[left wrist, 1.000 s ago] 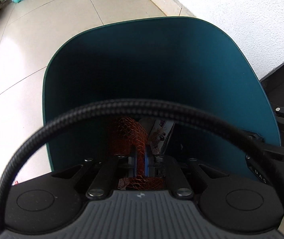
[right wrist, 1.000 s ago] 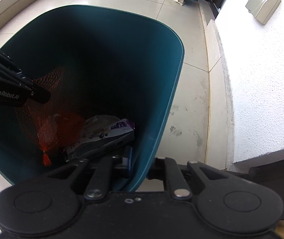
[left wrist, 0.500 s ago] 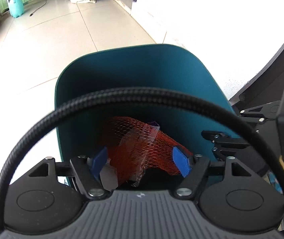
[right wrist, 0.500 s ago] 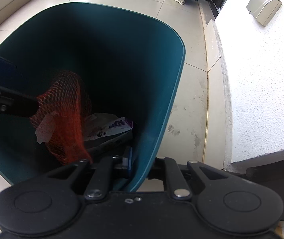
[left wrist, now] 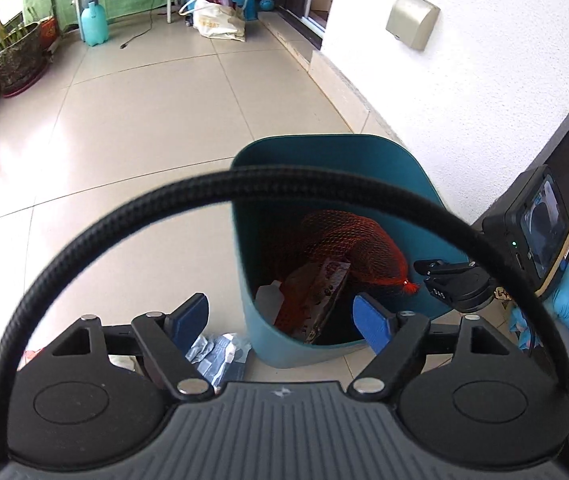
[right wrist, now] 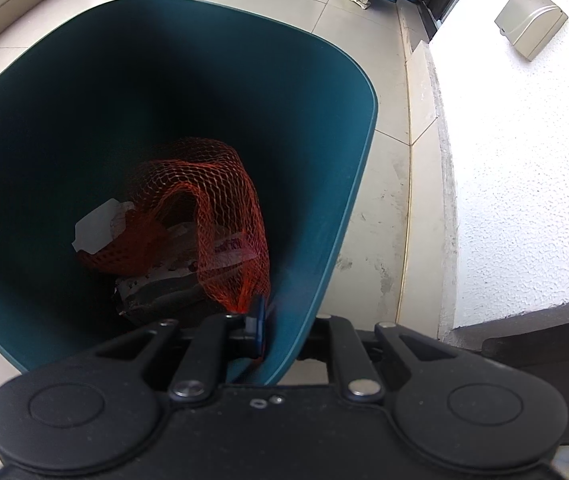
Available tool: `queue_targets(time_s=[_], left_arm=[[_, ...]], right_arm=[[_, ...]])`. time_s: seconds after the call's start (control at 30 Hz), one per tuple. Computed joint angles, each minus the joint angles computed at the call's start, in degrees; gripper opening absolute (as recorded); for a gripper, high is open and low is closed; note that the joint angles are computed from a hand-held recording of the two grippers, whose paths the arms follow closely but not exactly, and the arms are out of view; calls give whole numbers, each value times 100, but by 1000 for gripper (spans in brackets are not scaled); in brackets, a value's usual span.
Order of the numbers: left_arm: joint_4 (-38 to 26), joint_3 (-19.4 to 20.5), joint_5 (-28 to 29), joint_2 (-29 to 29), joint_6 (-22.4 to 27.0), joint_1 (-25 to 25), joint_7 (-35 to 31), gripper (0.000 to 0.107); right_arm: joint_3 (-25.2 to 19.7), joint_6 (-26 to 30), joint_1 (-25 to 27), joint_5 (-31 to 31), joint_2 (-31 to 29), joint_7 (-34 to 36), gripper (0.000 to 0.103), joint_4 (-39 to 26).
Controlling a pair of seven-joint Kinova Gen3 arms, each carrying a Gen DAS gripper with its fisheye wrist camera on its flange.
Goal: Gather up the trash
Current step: 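Return the left tool to the crumpled pale-blue plastic bag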
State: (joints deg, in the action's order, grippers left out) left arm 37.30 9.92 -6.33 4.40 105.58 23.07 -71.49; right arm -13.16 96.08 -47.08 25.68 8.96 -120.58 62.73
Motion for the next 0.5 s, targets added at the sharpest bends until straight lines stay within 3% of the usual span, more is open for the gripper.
queue_targets(time_s=[0.17, 0.5], left_arm=[[225, -87, -21, -270, 99, -216, 18, 80], [1495, -465, 530, -852, -223, -1300, -419, 80]], right_arm=[[23, 149, -63, 64, 136, -3, 12, -177], [121, 353, -257, 187, 316, 87, 15, -346]])
